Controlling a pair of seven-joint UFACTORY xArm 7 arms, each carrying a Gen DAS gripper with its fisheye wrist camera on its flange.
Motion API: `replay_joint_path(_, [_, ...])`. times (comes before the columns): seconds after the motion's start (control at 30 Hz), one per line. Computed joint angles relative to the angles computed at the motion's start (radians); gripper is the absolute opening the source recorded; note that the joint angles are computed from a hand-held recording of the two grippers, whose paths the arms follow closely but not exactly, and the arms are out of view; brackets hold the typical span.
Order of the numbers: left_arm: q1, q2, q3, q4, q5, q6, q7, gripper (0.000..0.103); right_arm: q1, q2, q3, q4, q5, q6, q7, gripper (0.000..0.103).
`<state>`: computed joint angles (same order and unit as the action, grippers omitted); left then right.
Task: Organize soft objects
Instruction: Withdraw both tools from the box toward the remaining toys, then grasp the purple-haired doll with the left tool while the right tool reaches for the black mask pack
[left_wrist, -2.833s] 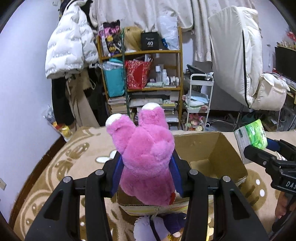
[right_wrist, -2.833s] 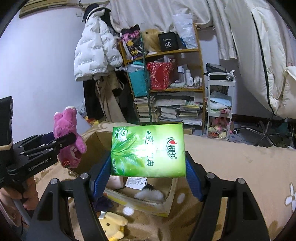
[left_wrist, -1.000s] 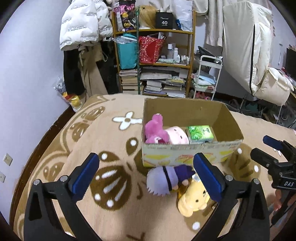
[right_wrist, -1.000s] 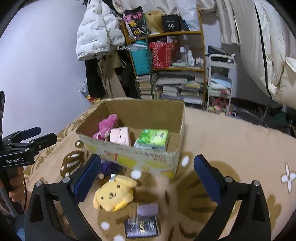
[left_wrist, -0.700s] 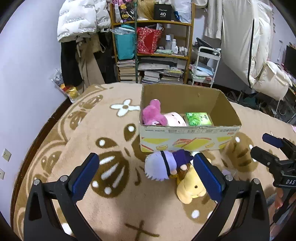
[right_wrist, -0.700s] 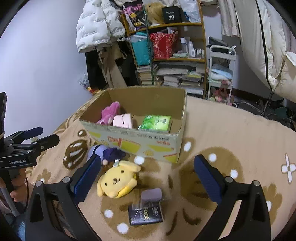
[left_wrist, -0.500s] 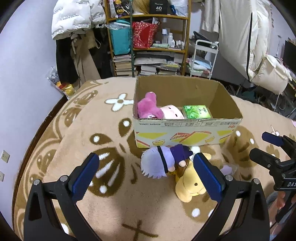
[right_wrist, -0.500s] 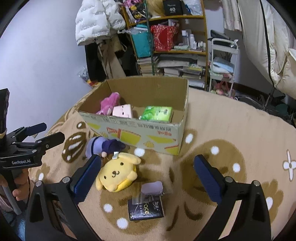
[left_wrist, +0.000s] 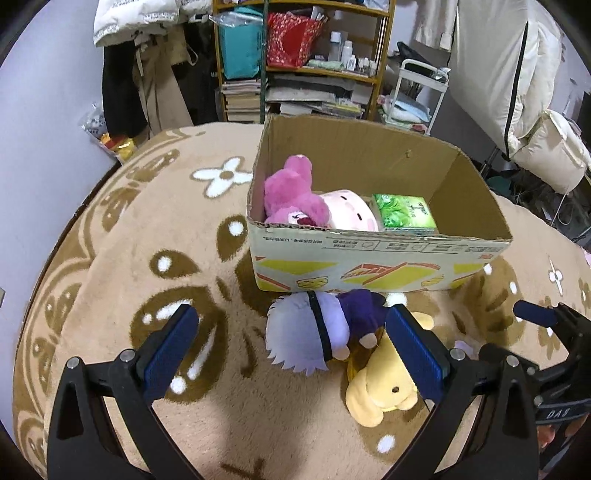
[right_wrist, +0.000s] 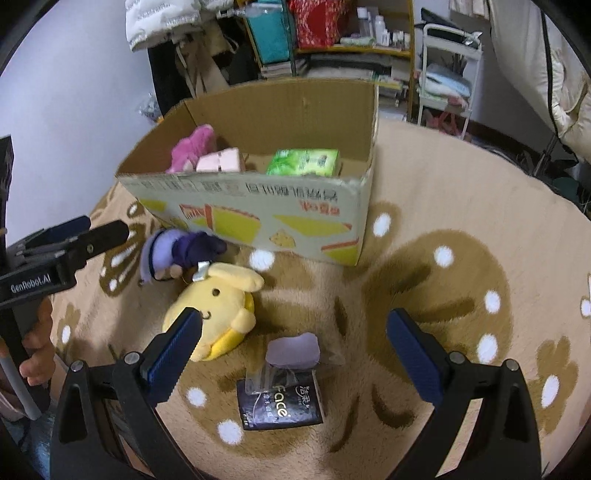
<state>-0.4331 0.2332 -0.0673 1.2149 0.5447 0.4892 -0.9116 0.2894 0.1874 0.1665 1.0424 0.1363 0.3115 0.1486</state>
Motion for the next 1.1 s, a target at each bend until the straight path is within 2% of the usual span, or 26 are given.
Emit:
replay_joint_path(0.13, [0.014, 0.043, -0.01, 0.034, -0.064, 0.018, 0.056, 0.101, 0.011, 0.04, -0.013, 0.042, -0.039, 0.058, 0.024, 0.103])
replay_joint_path(0.3, [0.016, 0.101, -0.009, 0.086, -0.14, 0.075, 0.128, 0.101, 0.009, 0.088, -0.006, 0.092, -0.038, 0.142, 0.013, 0.103])
replay_joint_path(0.43, [0.025, 0.124, -0.013, 0.096, -0.202, 0.081, 0.174, 0.101, 0.008, 0.116, -0.002, 0.119, -0.029, 0.191, -0.003, 0.103])
replay_joint_path(0.73, [0.012, 0.175, 0.007, 0.14, -0.245, 0.107, 0.208, 0.1, 0.026, 0.183, -0.004, 0.192, -0.045, 0.282, -0.023, 0.103])
replay_joint_path(0.8, [0.018, 0.175, 0.007, 0.132, -0.261, 0.088, 0.199, 0.098, 0.031, 0.191, -0.004, 0.201, -0.051, 0.294, -0.025, 0.103])
replay_joint_path(1.03, [0.065, 0.182, -0.04, 0.11, -0.398, 0.033, 0.301, 0.077, 0.057, 0.22, -0.012, 0.228, -0.084, 0.32, -0.006, 0.103])
replay_joint_path(1.1, [0.067, 0.188, -0.045, 0.115, -0.432, 0.036, 0.309, 0.077, 0.066, 0.223, -0.017, 0.232, -0.096, 0.322, 0.01, 0.103])
